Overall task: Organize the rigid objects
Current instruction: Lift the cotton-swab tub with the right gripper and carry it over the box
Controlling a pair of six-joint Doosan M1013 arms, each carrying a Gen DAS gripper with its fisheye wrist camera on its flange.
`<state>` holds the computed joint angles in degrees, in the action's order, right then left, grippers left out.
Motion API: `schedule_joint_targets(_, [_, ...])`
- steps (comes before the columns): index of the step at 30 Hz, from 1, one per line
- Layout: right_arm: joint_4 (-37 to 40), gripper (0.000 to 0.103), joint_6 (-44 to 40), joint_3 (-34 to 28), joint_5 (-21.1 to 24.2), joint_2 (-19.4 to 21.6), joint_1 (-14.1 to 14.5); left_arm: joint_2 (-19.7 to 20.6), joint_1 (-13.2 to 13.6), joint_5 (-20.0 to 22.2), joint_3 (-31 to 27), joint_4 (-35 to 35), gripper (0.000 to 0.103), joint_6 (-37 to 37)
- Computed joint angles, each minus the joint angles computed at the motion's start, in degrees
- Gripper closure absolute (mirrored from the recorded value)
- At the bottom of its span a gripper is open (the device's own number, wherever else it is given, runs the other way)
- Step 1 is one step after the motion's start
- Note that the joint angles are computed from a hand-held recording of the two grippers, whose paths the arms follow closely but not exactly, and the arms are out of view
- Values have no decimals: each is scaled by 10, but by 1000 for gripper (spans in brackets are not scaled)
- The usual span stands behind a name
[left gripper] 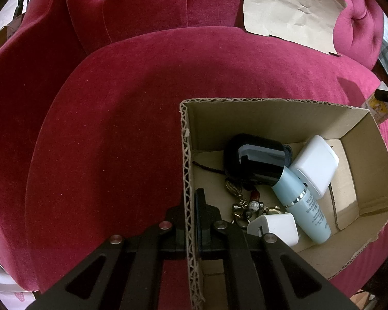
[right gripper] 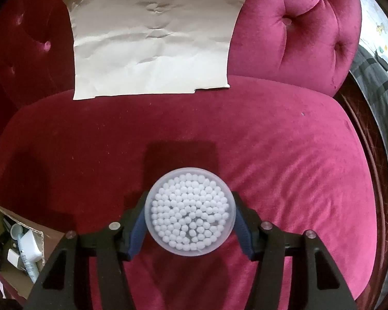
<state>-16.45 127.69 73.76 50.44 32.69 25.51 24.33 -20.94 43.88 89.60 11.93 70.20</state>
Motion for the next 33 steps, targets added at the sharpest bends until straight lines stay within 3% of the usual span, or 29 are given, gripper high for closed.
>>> schedule_joint_targets(21, [14, 41, -35, -32, 27, -11, 24, 0, 0, 0, 0, 1, 100, 0])
schedule_joint_targets(24, [53, 41, -55, -42, 31, -12, 24, 0, 0, 0, 0, 1, 100, -1])
schedule_joint_targets(33, [76, 41, -101, -61, 27, -16, 38, 0, 0, 0, 0, 1, 100, -1])
